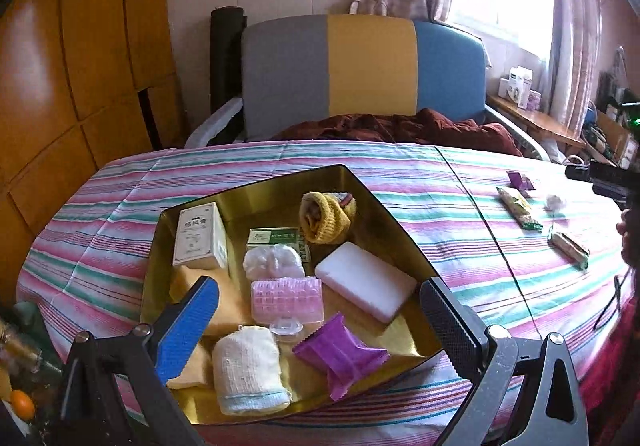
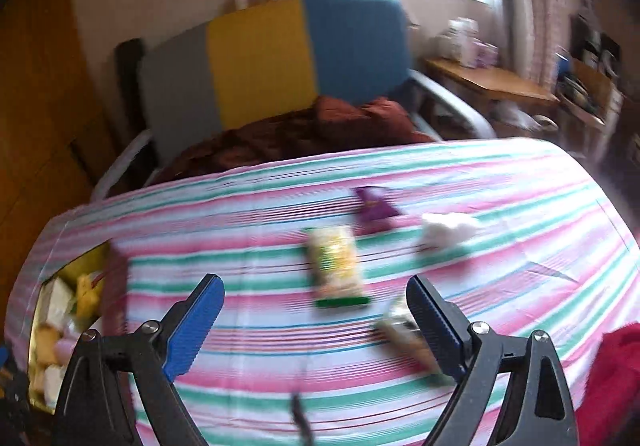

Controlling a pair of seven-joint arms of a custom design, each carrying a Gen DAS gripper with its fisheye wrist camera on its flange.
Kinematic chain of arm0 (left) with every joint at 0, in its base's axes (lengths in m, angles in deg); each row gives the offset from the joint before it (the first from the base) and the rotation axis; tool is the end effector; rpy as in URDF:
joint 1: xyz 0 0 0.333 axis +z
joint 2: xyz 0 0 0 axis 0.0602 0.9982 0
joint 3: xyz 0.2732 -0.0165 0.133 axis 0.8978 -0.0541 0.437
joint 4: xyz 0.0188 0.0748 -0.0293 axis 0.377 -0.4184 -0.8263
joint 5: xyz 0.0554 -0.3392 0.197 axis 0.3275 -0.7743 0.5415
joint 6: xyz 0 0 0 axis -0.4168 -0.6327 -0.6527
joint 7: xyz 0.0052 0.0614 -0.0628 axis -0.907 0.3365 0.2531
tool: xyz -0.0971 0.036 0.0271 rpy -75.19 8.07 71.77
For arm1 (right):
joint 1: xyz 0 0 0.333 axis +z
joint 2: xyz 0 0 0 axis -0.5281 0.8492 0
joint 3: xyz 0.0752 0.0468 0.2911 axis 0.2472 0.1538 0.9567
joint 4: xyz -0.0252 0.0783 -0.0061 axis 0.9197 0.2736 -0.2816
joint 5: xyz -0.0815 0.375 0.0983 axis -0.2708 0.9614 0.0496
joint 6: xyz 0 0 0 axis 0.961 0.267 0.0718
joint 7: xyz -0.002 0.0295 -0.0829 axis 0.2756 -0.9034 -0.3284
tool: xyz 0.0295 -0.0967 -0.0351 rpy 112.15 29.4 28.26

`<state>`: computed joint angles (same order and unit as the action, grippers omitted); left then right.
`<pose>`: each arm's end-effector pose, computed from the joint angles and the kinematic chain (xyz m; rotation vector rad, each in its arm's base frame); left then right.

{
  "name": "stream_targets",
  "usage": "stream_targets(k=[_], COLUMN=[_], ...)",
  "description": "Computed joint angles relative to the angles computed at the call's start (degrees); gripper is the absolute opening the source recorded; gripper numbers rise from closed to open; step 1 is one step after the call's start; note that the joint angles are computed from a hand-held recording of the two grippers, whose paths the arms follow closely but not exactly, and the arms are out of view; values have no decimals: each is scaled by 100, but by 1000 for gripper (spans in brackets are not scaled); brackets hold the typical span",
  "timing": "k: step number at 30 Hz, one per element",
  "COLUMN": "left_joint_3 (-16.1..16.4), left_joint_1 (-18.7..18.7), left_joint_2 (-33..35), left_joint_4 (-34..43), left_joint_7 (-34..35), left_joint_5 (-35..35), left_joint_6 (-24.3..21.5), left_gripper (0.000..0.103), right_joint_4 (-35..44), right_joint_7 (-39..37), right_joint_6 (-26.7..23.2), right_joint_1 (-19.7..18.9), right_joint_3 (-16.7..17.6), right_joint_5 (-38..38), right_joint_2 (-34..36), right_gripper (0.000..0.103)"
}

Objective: Organize objects
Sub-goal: 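Lower the left gripper onto the yellow WEIDAN snack bag and grasp it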

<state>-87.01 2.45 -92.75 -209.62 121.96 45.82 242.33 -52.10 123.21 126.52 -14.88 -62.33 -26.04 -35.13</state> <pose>0.4020 -0.1563 0.4686 -1.5255 1.8960 -0.8782 0.4229 0.2551 0.4858 -1.3289 2.0989 -0.7529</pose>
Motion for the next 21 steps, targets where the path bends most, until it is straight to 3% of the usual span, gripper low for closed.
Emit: stream_targets(k=[7, 12, 15, 21], left_joint_3=[617, 583, 293, 372], left_joint_1=[-811, -923, -760, -1187], left_joint_2=[261, 466, 591, 1081], left_joint_4=[186, 445, 624, 1109], left_joint_7=[509, 668, 599, 865], left_joint_5=[-356, -484, -325, -370], left_joint_6=[-27, -168, -220, -410], left_gripper=[101, 101, 101, 101], right_joint_4=[-894, -1505, -1992, -2387], right_joint_7=[376, 811, 1261, 1352], right_joint_6=[184, 602, 1177, 1643], right_joint_1=[-470, -789, -1057, -1216], right_joint_3=[-349, -450, -481, -492], right_joint_5=[389, 716, 1015, 1619], right_joint_2=[-773, -1106, -1410, -1609], right_gripper=[94, 94, 94, 94])
